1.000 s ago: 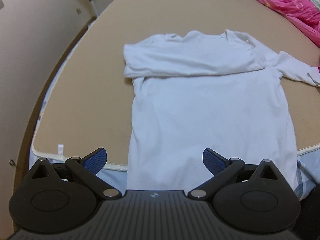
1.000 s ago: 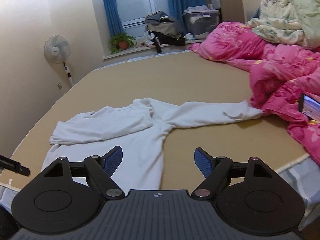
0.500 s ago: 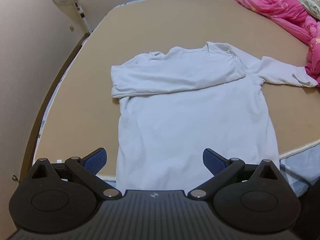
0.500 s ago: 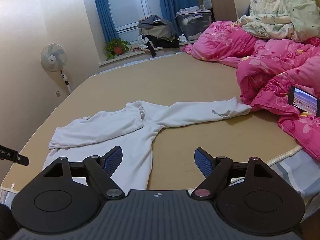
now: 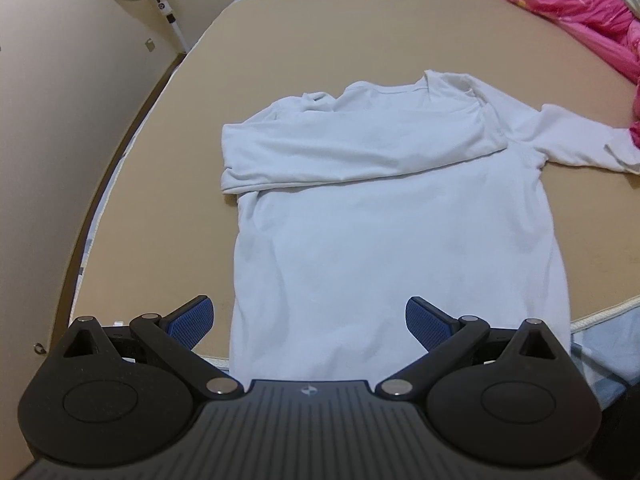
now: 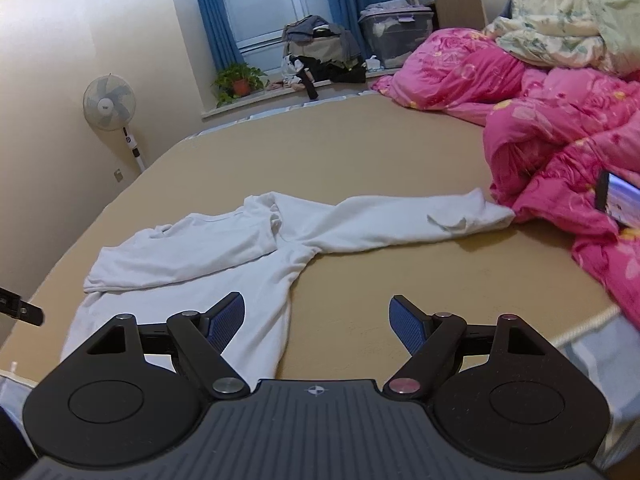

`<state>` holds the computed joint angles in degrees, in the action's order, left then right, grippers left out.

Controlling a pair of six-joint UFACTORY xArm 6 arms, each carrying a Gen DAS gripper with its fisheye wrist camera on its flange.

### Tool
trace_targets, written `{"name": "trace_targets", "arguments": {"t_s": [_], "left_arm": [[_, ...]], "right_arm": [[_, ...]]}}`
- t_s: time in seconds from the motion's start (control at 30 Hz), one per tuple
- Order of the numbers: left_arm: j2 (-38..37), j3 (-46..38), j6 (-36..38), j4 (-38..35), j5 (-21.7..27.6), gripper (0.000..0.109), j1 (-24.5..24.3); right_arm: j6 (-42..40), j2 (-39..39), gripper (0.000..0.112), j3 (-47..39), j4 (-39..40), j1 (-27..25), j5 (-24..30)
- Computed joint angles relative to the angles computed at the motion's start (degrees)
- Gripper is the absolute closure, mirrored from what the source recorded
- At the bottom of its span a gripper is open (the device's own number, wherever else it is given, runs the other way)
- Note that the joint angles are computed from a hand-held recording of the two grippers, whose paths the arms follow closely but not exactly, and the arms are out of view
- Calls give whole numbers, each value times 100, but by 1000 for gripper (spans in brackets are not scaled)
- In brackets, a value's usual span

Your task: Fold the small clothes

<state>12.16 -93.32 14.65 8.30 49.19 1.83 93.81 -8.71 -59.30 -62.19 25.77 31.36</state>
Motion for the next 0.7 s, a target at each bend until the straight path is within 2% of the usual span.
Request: {"name": "trace_targets", "arguments": {"t_s": [0.1, 0.23, 0.37, 0.53, 0.7], "left_arm": [[190, -241, -52, 70, 145, 6, -56], [382, -451, -127, 127, 222, 6, -140], [576, -621, -198, 217, 408, 6, -231], [654, -602, -276, 460, 397, 6, -308], [778, -772, -354, 603, 489, 6, -324]], "right_arm": [[-347, 148, 30, -19, -27, -353, -27], [-905, 534, 30, -209, -154, -885, 694], [-1439, 1244, 30, -602, -572, -1497, 805], [-2538, 2389, 30, -1469, -1372, -1804, 711], [-3806, 3484, 31, -2668, -1181, -1905, 806]]}}
